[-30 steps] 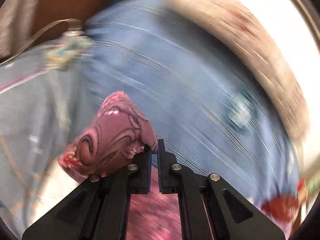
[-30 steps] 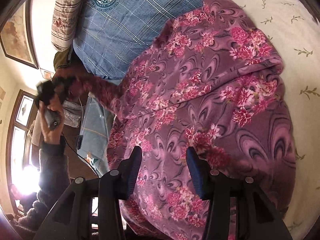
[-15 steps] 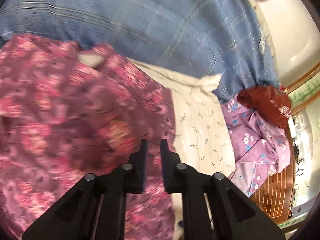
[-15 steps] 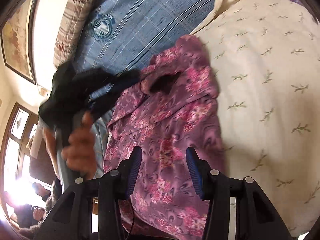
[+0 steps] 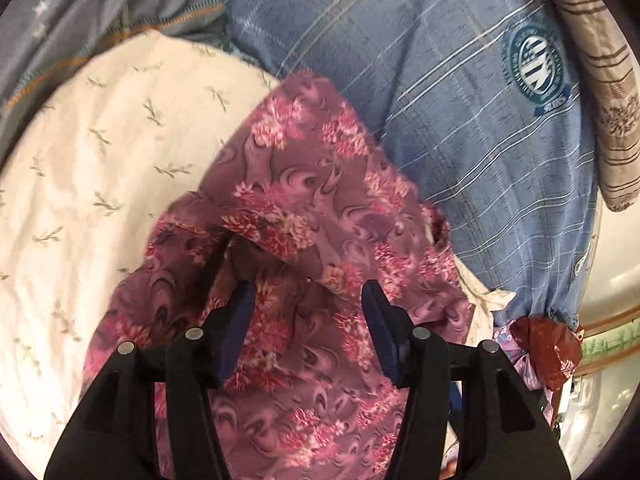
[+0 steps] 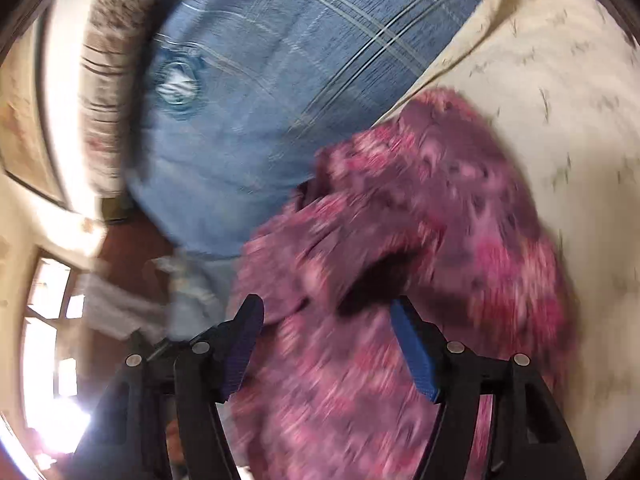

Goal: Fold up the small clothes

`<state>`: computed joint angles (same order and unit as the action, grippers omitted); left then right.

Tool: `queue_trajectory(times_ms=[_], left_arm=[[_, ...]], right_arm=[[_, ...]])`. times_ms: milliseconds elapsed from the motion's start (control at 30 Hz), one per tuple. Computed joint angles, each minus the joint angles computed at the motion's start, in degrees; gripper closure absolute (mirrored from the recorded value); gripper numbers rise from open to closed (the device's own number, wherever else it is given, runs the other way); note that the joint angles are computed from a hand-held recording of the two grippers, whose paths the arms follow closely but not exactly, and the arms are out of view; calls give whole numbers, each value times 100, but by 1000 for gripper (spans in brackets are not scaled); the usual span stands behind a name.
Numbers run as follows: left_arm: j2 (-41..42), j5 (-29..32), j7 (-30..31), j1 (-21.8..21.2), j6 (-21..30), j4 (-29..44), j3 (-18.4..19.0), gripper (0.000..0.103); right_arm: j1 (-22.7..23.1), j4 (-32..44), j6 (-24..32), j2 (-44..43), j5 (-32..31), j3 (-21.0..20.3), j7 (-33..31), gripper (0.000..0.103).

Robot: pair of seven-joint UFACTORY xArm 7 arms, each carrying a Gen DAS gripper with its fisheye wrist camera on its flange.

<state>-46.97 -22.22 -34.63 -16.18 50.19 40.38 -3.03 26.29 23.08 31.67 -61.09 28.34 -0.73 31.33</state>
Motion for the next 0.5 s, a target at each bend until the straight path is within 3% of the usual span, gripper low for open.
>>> queue_trajectory(times_ms=[33,67,100,133,167,233,267,333,400,433,500], left_arm=[[170,37,-64,30,-70,50,-95,49],[337,90,-71,69,-171,74,-122,50],[487,178,-98,129,-205,131,-143,69],[540,166,-115,123,-238,145,-119,101],[549,-26,-18,13,-370,101,32,100],[365,-19,-79,104,-571,0,17,100],[308,103,-88,173,-592,-7,-20,100],[264,15,-22,79,-644,-110,88,100],[325,-74,14,-22,-445,-141,165,100],[340,-23,9,-7,-336,-149,123,100],[281,-33,64,-35,-348,-249,88,100]], right_arm=[[-56,136,-99,333,-137,90,-64,35],[-117,242,-153,563,-234,163,-137,47],[62,403,-267,843,-315,21,-451,70],[196,621,-155,1041,-328,-137,-702,97],[278,759,-230,1070,-282,-247,-855,101],[322,858,-725,807,-92,-409,-1221,101],[103,991,-737,759,-223,-407,-1270,101],[-205,1223,-276,950,-411,-514,-1278,101],[-928,1545,745,1480,-997,-290,-1055,101],[-1149,1591,1085,1636,-1174,-197,-999,95],[-1285,1210,1072,1377,-936,-263,-917,94]])
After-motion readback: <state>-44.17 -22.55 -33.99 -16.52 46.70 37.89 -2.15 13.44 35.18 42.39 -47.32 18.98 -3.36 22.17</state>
